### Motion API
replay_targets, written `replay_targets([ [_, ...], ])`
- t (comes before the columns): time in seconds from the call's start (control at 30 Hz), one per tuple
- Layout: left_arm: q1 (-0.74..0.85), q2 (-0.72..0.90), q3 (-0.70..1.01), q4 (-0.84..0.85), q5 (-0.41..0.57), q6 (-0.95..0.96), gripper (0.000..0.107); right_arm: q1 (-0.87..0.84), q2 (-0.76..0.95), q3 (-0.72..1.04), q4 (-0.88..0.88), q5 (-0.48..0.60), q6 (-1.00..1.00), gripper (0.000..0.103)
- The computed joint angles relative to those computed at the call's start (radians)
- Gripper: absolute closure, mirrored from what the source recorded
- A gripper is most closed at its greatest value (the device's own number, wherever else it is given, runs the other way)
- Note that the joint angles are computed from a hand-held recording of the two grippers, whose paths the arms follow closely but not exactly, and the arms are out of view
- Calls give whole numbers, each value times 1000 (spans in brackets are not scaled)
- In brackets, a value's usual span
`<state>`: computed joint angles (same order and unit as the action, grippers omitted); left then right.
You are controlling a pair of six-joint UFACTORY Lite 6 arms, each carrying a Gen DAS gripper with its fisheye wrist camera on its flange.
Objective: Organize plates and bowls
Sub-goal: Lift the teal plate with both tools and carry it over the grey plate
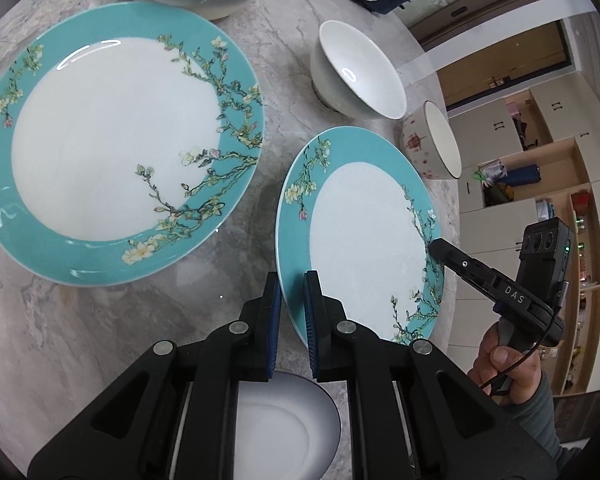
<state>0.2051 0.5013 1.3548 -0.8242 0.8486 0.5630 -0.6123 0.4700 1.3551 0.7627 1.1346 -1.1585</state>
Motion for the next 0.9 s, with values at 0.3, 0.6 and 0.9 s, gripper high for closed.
replay_targets([
  [0.3,57,-157,-98,6,62,46,98,-72,-215,-174,23,64,-53,90],
  [0.6,167,-320,-202,42,154,100,98,-151,-481,-404,9,137,-81,90],
  [0.9,366,-446,-367,103,256,260,98,-253,-750,-662,-58,205,-104,89],
])
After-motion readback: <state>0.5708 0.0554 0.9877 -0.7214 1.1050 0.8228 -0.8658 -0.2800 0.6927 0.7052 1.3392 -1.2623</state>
